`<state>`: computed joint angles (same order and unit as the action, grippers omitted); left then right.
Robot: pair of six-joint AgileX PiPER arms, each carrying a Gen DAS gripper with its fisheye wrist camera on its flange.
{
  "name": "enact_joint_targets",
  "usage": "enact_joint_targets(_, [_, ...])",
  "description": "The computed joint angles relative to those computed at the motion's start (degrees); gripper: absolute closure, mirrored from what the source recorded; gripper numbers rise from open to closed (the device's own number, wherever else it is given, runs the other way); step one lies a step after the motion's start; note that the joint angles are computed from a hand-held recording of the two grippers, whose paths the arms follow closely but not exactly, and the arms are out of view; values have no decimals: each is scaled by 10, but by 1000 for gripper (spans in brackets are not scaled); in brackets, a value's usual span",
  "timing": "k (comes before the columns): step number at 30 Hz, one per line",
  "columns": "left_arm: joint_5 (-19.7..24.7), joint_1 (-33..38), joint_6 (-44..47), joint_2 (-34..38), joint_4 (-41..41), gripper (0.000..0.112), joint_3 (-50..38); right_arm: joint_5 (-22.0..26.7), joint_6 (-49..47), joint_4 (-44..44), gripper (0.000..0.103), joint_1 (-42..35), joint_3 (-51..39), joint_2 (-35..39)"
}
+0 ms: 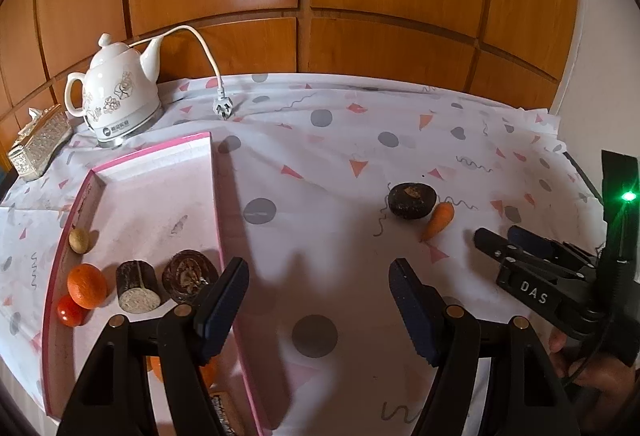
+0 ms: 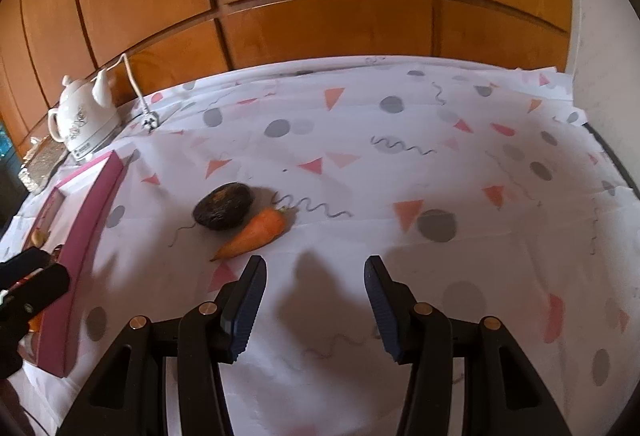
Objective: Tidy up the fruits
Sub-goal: 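Move the right tool to the carrot and close it on the carrot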
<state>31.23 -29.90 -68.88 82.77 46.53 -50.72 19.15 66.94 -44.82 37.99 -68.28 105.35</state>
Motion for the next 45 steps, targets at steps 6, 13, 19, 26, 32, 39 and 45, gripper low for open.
enact_joint_targets(6, [-5, -5, -4, 5, 4, 39, 0, -4, -142, 136, 51, -4, -54, 35])
enact_joint_targets(13, [-13, -7, 3, 3, 5, 39, 3, 45, -234, 237, 58, -7, -154, 101])
enact_joint_targets(19, [-27, 3, 16, 6, -8, 39, 2, 76, -283, 295, 58, -10, -209, 129])
enact_joint_targets(26, [-35, 13, 30, 8, -24, 39, 1, 80, -298, 324, 58, -17, -226, 139])
enact_joint_targets(32, [-35, 18, 42, 9, -33, 39, -1, 102, -299, 286, 81, -6, -253, 154])
enact_joint_targets(39, [-35, 23, 65, 17, -54, 39, -8, 90, -244, 191, 86, -4, -184, 115])
enact_joint_targets(45, [-40, 32, 115, 39, -99, 39, -33, 89, -186, 99, 85, -7, -128, 84])
